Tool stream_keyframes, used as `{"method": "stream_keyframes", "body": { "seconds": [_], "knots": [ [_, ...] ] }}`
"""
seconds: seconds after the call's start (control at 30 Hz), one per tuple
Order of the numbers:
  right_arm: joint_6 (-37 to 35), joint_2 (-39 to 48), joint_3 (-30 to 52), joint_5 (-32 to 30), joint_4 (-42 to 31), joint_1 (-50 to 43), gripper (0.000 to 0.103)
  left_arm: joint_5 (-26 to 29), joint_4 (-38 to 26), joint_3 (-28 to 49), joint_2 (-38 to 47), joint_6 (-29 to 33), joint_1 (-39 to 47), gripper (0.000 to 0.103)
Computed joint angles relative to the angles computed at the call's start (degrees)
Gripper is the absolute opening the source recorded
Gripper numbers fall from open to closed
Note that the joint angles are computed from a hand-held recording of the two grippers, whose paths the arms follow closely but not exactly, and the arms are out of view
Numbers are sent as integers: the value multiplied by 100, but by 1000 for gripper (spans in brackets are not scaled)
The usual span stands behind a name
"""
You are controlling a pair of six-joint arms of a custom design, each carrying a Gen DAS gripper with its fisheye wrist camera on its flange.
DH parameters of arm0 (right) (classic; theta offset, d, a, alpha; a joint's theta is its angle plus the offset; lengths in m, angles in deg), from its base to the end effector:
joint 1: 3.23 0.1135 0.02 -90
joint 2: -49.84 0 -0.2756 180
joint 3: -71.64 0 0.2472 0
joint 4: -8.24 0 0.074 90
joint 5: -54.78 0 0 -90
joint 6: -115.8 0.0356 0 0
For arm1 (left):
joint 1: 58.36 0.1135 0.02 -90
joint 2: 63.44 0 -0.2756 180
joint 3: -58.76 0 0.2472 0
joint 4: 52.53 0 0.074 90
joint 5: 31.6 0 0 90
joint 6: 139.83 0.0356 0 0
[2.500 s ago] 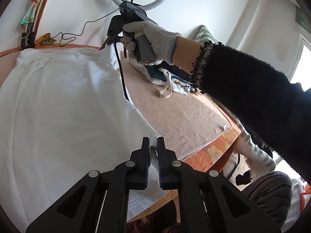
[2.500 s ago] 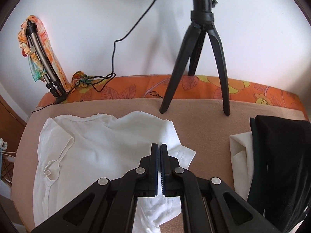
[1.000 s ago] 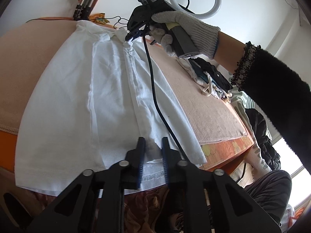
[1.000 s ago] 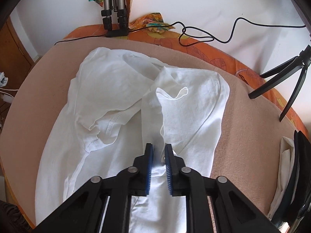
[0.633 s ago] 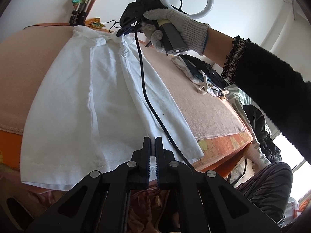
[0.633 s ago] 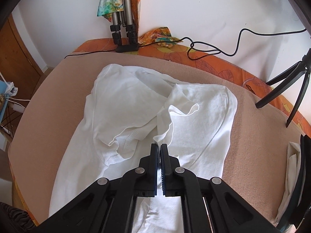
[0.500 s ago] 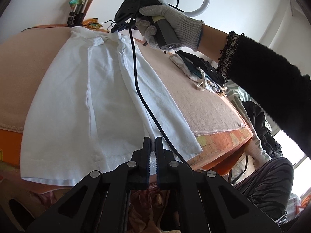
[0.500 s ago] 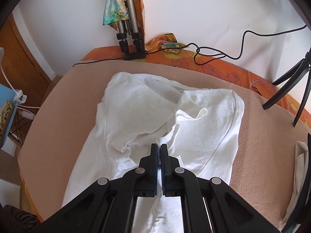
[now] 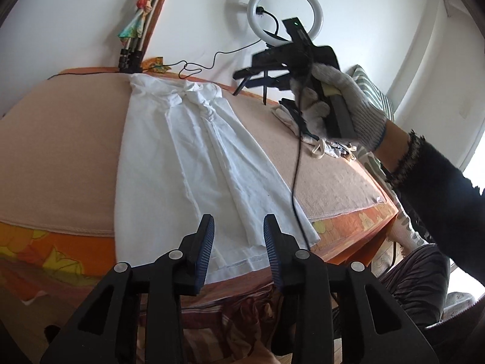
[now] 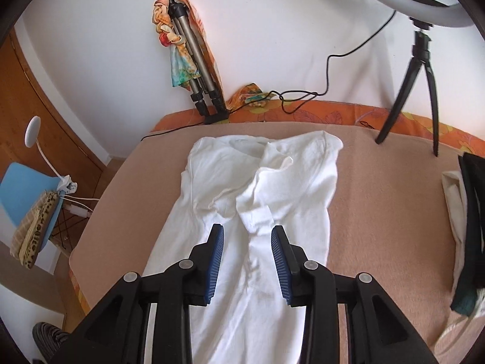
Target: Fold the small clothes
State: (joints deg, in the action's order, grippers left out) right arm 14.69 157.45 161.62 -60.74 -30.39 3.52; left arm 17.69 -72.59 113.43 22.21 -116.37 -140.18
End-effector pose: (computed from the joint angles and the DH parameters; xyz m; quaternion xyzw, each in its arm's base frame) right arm 0.3934 0.0620 0.2131 -0.2082 0.9121 0.2004 0.2909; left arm 0.0620 -0.2684 0.1825 0.0025 0.8915 -0.2114 0.4007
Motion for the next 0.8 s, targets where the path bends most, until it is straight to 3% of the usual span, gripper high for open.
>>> {"method": "stream_keyframes", "body": {
  "seconds": [0.07, 0.2, 0.33, 0.43, 0.63, 0.8],
  "knots": [
    [-322, -548, -807, 68, 83, -244, 35, 62, -314, -84, -227, 41, 108, 43],
    [-857, -1278, -2118, -82, -33, -861, 35, 365, -750, -398, -614, -80, 380, 43],
    [-1445, -1830, -3193, -313, -172, -1406, 34, 792, -691, -746, -771, -151, 665, 43],
    [-1674, -2465, -3989, -276, 132, -1453, 34, 964, -487, -934, -749, -162, 813, 43],
    [-1785, -3745, -5138, -279, 466, -467, 34, 1174, -343, -1086, -708, -299, 1006, 43],
    [-1524, -4278, -5821, 673, 1090, 1087, 41, 1059, -472, -1168, -868, -361, 1004, 43]
  ]
}}
